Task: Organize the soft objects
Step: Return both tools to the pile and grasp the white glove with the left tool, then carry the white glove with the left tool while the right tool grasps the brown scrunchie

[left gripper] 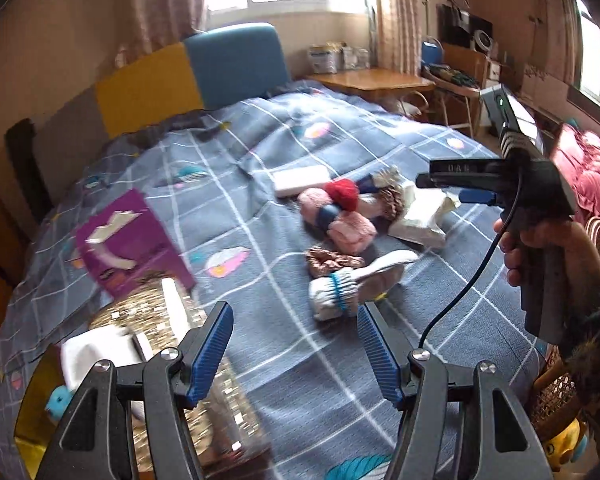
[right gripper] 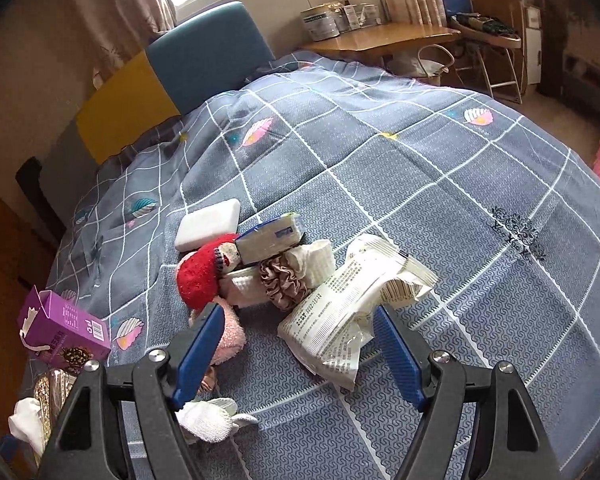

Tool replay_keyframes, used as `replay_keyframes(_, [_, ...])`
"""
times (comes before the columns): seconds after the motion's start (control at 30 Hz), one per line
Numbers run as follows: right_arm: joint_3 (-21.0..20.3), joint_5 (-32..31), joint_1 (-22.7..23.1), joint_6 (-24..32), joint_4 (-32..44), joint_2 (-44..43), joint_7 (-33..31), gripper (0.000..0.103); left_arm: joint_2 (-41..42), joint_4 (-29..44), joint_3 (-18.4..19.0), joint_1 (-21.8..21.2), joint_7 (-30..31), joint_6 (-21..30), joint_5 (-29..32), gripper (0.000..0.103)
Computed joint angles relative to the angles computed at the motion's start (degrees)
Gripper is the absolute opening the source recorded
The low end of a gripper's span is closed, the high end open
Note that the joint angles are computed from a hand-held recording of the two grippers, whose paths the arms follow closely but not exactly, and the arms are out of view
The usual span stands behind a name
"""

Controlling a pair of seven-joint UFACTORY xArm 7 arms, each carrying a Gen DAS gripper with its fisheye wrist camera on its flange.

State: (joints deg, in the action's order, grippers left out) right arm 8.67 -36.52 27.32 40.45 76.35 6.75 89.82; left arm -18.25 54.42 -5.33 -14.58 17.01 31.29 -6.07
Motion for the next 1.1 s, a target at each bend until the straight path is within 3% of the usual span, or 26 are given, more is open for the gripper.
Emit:
replay_keyframes(0.37, [0.07, 2.86, -1.19, -4.55, -2.05, -0.72, 0.10, 0.078, 16.14, 7.56, -3.56, -1.89, -0.56, 0.14, 7.36, 0.066])
replay_keyframes(0.43, [0.02, 3.46, -1.29, -5.20, -2.21, -0.63, -0.24, 0.078, 18.33, 8.51, -3.69, -2.15, -1.79, -0.50, 10.88, 0.072])
replay_keyframes(0.53, [-0.12, 4.13, -1.42, -6.05, -2.47, -0.57, -0.56, 0.078, 20.01, 9.06, -3.40, -2.37, -1.12, -1.92, 10.57, 0.074])
replay_keyframes(0.57, [-0.19, 4.21, -1.46, -6.25, -2.58, -0.62, -0.59, 0.078, 20.41, 9.32, -3.31, -2.30, -0.63, -1.65, 9.38, 0.071])
replay_keyframes(0.6, [-0.25, 4.06, -1.45, -6.38, -2.64, -0.64, -0.40, 0.078, 20.43, 9.32, -3.23, -2.17, -0.22, -1.33, 7.75, 0.052])
replay_keyframes(0.63, [-0.30, 3.82, -1.42, -6.31, -2.65, -0.66, -0.22, 0.078, 19.85, 8.40, -2.99, -2.15, -1.97, -2.40, 8.23, 0.041])
replay_keyframes(0.77, [-0.32, 2.47, -1.28, -6.43, -2.43, -0.56, -0.12, 0.078, 14.46, 2.87, -2.49, -1.86, 4.19, -4.72, -1.30, 0.031])
replay_keyframes(0.83, [-0.10, 2.77, -1.19, -6.42, -1.61, 0.09, -2.05, 0.076, 10.79, -0.51, -1.69, -2.32, 7.16, -4.86, -5.43, 0.029])
replay_keyframes(0.97, [0.41, 6.20, -0.71, -7.12, 1.05, 2.58, -9.80, 0.067, 4.28, -6.71, -0.23, -3.19, 9.82, -3.77, -7.53, 0.029])
replay_keyframes(1.1, [1.96, 14.63, -0.55, -9.79, 4.71, 6.47, -23.76, 0.059, 1.75, -10.22, -0.46, -3.19, 9.46, -5.77, -5.24, 0.029])
